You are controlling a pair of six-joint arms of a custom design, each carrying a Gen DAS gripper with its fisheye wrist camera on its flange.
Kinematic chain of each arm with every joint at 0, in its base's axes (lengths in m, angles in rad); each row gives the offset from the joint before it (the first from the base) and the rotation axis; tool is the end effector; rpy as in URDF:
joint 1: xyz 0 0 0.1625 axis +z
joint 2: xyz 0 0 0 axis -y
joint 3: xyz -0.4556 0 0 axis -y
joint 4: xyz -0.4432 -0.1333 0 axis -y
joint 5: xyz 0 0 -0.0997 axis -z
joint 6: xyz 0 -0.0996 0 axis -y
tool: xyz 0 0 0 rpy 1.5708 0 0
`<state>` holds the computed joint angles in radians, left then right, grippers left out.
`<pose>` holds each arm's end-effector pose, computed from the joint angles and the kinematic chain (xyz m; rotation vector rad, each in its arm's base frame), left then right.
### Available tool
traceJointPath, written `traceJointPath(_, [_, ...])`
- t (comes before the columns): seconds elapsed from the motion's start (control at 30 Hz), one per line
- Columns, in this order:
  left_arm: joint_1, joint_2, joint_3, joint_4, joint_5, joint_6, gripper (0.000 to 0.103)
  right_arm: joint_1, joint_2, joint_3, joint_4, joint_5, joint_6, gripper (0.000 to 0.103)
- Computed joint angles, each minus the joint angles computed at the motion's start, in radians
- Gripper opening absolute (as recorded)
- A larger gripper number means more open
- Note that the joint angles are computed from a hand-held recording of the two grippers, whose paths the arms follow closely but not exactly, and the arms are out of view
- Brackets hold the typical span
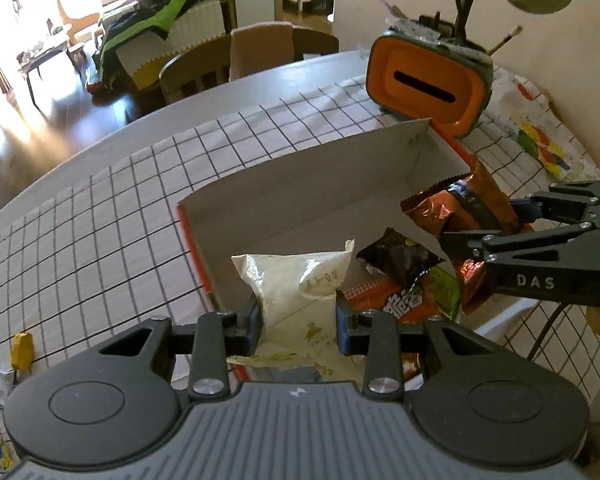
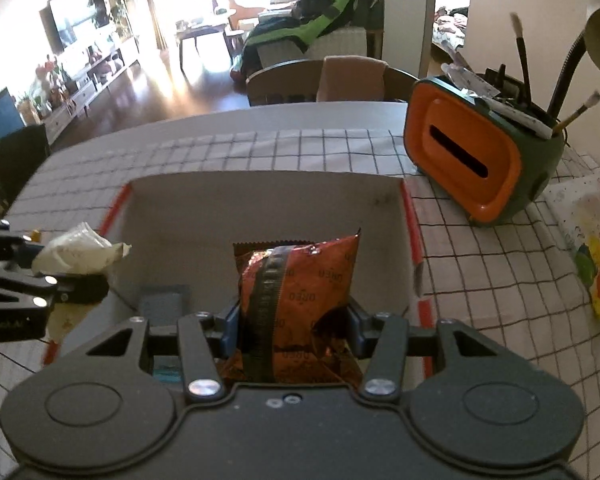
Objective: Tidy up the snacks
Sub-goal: 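Carry the cream bag and brown chip bag over the box, then open both tools to drop the cream bag and brown bag into the box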
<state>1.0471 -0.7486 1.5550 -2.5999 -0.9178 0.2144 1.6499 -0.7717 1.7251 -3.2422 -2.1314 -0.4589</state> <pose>-0.2098 -0.7509 0.0976 0.8136 2.3661 -0.4066 0.1365 -0.7051 0.1209 0.3826 -2.3498 0.7437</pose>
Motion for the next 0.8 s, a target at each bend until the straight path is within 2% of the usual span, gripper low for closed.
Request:
traceJointPath(0.33, [0.008, 0.120, -0.124, 0.111, 0.057, -0.035, 0.034, -0.043, 0.056, -0.119, 0.088, 0.023, -0.018, 0.050])
traceJointPath(0.7, [0.027, 0.195, -0.250, 0.338, 0.064, -0.126, 0.035, -0.058, 0.075, -0.181, 0.222, 0.023, 0.000, 0.050])
traceJointPath(0.8, [0.031, 0.199, -0.254, 0.352, 0.057, -0.134, 0.035, -0.059, 0.070, -0.183, 0.253, 0.025, 0.015, 0.051])
